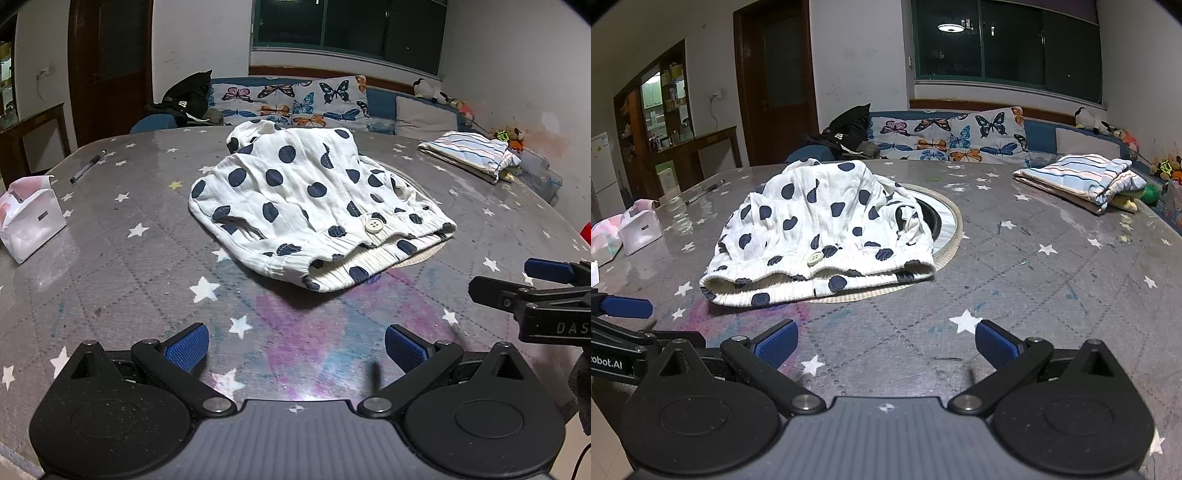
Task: Fold clothes
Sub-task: 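Move both grippers toward the buttoned waistband of the polka-dot trousers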
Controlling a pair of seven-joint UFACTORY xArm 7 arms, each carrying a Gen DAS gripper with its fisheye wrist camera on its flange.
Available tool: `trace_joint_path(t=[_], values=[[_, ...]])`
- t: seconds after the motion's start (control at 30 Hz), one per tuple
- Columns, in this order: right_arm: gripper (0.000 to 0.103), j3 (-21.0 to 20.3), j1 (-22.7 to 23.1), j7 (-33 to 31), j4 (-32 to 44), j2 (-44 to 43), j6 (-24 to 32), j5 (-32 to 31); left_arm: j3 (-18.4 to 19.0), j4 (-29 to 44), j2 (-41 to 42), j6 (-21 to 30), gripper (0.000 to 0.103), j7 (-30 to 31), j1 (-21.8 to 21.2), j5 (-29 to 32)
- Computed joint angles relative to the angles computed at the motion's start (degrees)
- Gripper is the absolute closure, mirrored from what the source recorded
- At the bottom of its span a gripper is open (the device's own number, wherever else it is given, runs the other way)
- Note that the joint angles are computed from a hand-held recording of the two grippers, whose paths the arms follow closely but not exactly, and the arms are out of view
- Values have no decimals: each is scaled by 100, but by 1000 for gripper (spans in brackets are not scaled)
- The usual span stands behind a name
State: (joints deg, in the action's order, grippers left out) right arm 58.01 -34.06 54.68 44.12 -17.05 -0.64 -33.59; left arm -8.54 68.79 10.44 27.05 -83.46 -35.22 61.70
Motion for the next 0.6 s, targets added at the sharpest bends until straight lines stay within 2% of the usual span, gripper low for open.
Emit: trace_joint_path(t=[0.13,0.2,0.3,0.6], values=[[0,9,-13,5,-32,-18,-42,9,-2,-12,5,-67,0,21,9,-50],[0,-150,211,-61,-2,-3,54,77,0,-18,7,-102,0,32,10,-77],[0,-248,309,-9,-31,11,38,4,4,-27,8,-137,0,48,4,-109],[0,-361,400,122,-36,136,26,-117,27,76,63,-9,0,227,-29,-310]])
